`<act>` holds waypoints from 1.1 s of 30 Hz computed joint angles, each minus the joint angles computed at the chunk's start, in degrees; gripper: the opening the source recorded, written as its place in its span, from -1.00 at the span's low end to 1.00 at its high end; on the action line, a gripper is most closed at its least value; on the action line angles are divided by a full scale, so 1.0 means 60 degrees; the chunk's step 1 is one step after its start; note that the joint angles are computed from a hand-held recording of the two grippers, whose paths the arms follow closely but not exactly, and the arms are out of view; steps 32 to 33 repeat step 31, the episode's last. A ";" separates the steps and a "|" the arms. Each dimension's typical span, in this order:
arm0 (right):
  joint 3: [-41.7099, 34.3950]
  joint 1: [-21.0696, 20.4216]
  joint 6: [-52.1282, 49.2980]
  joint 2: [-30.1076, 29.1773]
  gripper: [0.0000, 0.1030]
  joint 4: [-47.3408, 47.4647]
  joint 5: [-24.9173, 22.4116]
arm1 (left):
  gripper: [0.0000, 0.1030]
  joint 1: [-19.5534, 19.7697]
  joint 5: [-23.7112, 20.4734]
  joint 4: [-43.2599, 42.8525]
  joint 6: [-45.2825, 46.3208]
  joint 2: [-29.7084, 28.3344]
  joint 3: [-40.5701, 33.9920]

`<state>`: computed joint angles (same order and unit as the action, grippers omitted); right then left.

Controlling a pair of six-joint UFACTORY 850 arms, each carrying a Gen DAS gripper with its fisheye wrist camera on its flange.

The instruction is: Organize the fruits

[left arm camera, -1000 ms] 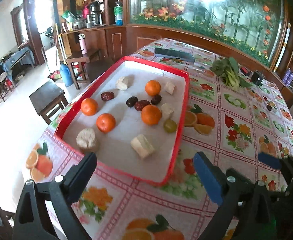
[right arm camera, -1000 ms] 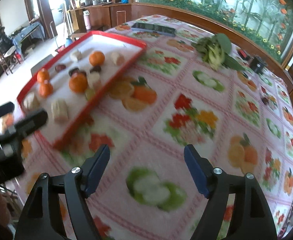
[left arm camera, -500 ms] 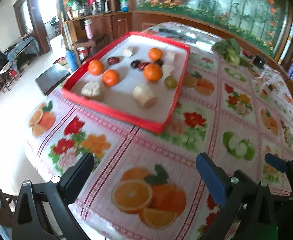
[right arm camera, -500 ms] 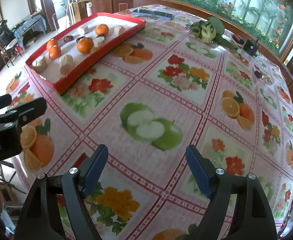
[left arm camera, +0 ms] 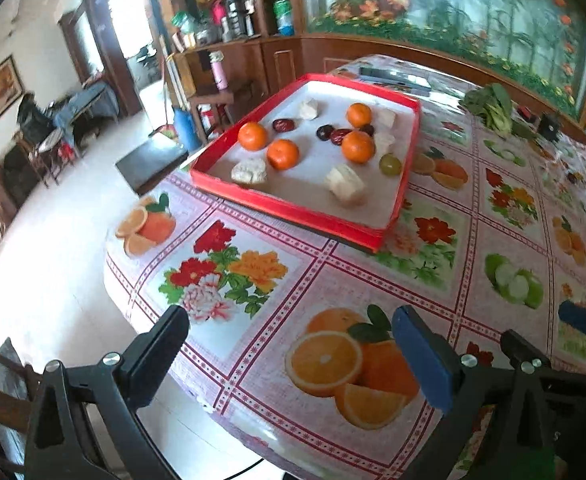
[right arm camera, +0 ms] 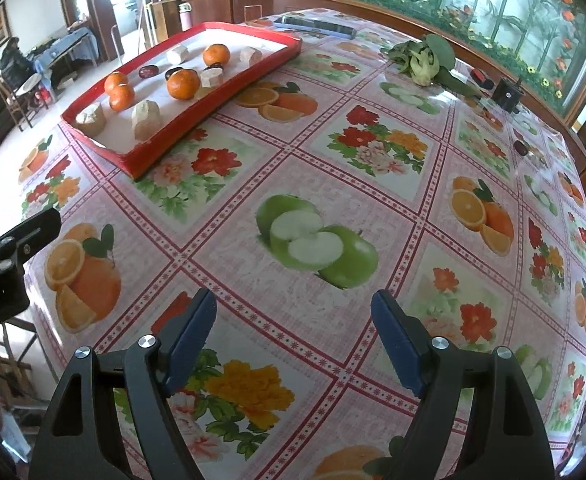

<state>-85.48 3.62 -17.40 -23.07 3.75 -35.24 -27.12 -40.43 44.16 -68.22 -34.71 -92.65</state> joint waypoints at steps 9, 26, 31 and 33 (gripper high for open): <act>-0.0060 0.0081 -0.0082 -0.0030 0.55 -0.0018 -0.0015 | 1.00 -0.0020 0.0356 0.0022 0.0596 0.0086 0.0029; -0.0370 0.0125 -0.0141 -0.0275 0.55 0.0057 -0.0148 | 1.00 0.0354 0.1130 -0.2134 0.1832 -0.0052 -0.0182; -0.0430 0.0130 -0.0184 -0.0324 0.55 0.0122 -0.0203 | 1.00 0.0394 0.0963 -0.2431 0.2236 -0.0162 -0.0352; -0.0430 0.0130 -0.0184 -0.0324 0.55 0.0122 -0.0203 | 1.00 0.0394 0.0963 -0.2431 0.2236 -0.0162 -0.0352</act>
